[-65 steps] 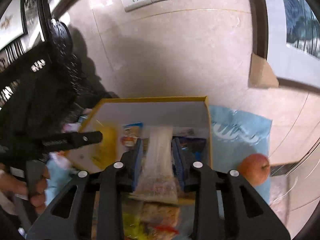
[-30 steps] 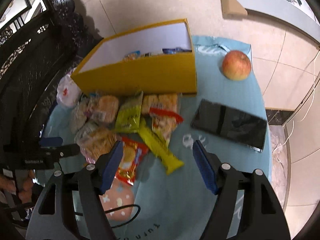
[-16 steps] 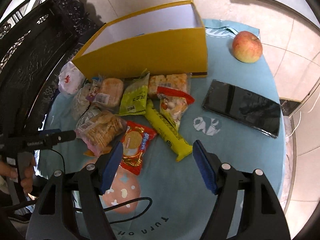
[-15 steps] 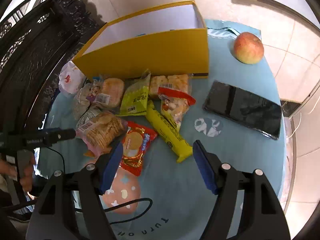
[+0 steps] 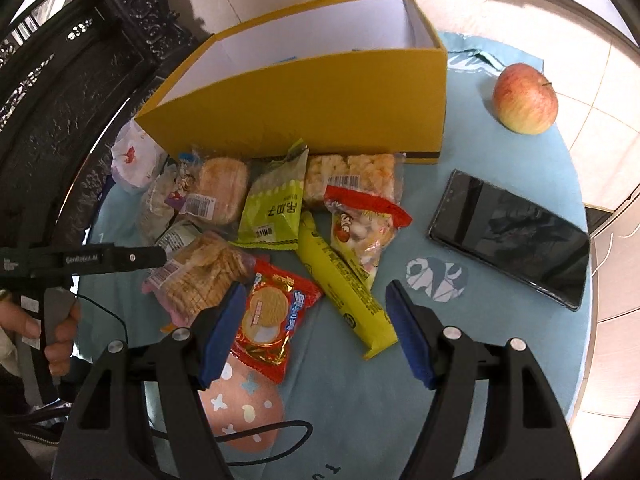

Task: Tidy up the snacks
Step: 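Grasp the pale green chip bag with the left gripper while the right grasps a pink cracker pack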

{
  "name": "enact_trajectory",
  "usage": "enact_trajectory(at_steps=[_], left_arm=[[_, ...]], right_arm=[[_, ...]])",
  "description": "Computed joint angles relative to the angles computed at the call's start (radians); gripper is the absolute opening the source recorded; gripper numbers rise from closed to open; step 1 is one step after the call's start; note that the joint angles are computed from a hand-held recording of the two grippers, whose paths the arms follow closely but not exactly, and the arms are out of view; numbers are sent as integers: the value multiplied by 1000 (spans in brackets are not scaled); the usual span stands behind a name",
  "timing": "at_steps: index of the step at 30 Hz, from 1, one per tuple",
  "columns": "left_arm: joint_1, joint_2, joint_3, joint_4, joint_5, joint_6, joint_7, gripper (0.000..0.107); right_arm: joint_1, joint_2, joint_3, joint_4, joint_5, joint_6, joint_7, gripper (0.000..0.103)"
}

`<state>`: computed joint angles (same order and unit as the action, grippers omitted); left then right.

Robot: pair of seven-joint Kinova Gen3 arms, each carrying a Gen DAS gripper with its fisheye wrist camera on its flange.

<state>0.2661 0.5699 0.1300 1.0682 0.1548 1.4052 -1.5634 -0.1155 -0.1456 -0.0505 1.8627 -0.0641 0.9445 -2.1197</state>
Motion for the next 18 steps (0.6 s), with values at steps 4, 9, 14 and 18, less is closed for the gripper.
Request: enact_trajectory(at_steps=[4, 9, 14, 18], left_arm=[[-1, 39, -4, -26, 8, 26, 29, 88], [7, 64, -4, -30, 2, 32, 38, 91], [113, 102, -32, -80, -111, 58, 73, 101], [129, 111, -32, -85, -129, 50, 107, 101]], right_arm=[[9, 23, 11, -10, -27, 12, -19, 73], [9, 31, 2, -14, 1, 20, -49, 73], [12, 42, 10, -28, -15, 42, -71, 73], [-1, 54, -2, -63, 1, 91, -72, 73]])
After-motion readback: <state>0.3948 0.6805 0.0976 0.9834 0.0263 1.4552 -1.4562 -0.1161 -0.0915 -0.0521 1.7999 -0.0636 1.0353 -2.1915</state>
